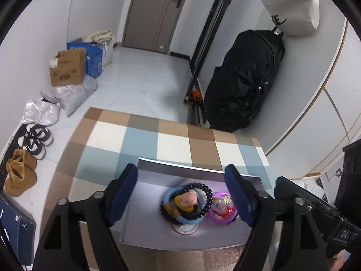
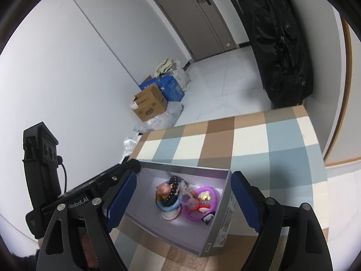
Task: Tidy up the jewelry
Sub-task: 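Withdraw both open grippers up from the silver box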
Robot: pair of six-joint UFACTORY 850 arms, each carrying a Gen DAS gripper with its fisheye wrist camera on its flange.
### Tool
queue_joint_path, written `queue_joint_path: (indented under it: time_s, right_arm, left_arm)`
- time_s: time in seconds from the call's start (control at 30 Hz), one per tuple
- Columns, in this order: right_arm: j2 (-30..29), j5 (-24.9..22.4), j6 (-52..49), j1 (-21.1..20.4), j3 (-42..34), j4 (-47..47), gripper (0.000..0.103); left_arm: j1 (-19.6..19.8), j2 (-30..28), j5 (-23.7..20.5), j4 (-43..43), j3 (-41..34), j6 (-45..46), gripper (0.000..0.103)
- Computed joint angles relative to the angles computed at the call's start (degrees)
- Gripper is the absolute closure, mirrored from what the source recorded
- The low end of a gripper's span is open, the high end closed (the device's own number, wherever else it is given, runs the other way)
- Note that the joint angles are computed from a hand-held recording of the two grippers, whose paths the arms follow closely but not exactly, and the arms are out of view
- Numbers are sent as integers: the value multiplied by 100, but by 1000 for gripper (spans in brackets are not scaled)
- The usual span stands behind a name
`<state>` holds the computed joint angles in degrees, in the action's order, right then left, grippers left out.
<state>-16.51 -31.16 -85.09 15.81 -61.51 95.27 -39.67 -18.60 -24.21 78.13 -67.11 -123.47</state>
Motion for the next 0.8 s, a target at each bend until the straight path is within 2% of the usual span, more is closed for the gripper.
queue_joint_path:
  time_s: [0.13,0.37,0.47,0.77,0.8]
  right_arm:
    - [250,292,-833,89,267,659,6]
    - [711,269,-2383,174,818,1909,0]
    - [853,267,-2648,187,989,2136,0]
    - [1217,224,-3191,161,1427,2714,0]
    - [1254,225,-3268,167,1473,2788,0]
  left_arm:
    - [-126,75,-361,259,68,-189,18]
    - [-428,242,-1048,696,269,-445,9]
    - [-603,287,-1553,808,372,-546,8]
    - [-867,422,-1932,701,602,-467,8]
    - [-918,396,-2093,559,572,-355,8]
